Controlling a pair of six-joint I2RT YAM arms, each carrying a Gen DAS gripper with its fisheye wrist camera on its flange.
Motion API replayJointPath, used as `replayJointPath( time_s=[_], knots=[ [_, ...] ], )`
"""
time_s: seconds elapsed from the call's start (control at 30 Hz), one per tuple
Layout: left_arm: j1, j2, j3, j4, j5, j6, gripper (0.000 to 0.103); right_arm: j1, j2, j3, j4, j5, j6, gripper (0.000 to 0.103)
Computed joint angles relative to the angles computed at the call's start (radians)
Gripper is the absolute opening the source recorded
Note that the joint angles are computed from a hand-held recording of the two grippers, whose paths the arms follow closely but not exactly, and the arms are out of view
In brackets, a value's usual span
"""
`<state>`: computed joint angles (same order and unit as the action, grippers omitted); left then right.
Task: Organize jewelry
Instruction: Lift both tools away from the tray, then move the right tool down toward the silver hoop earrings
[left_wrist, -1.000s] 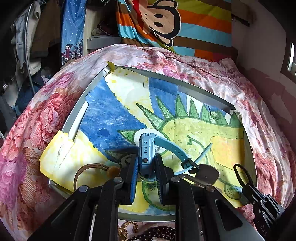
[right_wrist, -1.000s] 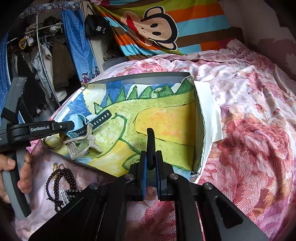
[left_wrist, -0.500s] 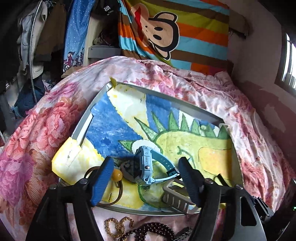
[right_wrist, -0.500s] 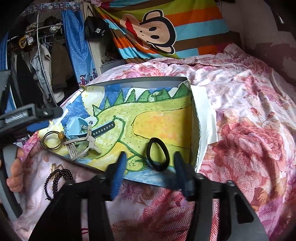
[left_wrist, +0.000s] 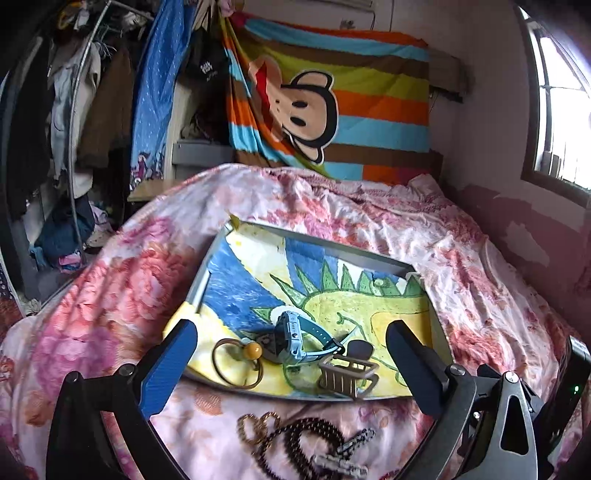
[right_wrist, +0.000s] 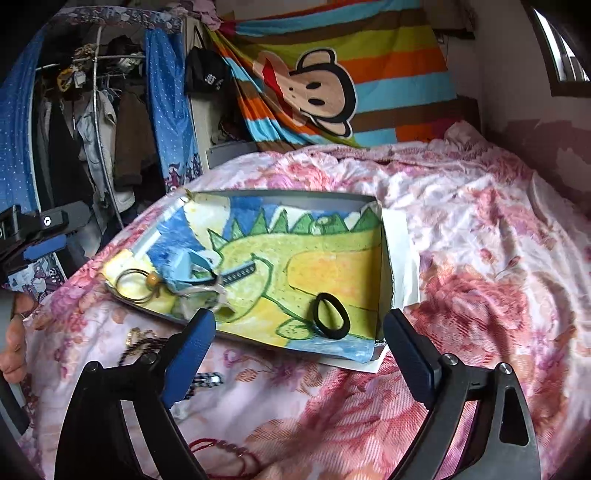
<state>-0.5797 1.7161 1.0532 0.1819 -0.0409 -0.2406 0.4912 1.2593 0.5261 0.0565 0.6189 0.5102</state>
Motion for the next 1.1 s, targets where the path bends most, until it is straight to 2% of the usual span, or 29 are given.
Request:
replayJointPath(
  time_s=[0.23, 0.47, 0.57, 0.7, 0.83, 0.93, 1.1],
  knots=[
    [0.022, -0.186, -0.19, 0.047, 0.014, 0.013, 0.103, 0.206, -0.088, 0.063, -0.215, 0.21, 0.1, 0.093],
    [0.045, -0.339, -0.344, 0.069, 0.034, 0.055, 0.103, 0.406, -0.095, 0.157, -0.459, 0.364, 0.288, 0.093],
    [0.073, -0.421, -0.415, 0.065, 0.068, 0.056, 0.103, 0.495, -0.071, 0.206, -0.597, 0.431, 0.416, 0.093],
    [0.107, -0.492, -0.481, 0.056, 0.114, 0.067, 0.103, 0.636, -0.022, 0.273, -0.861, 0.512, 0.674, 0.093],
    [0.155, -0.53, -0.533, 0.046, 0.213, 0.105, 0.103, 0.771, 0.046, 0.32, -1.14, 0.526, 0.989, 0.093],
    [0.176, -0.559, -0.572, 0.03, 0.248, 0.127, 0.103, 0.858, 0.103, 0.334, -1.291, 0.488, 1.187, 0.093],
    [0.172, -0.616, -0.626, -0.038, 0.25, 0.176, 0.103, 0.923, 0.114, 0.306, -1.311, 0.406, 1.292, 0.093]
  ],
)
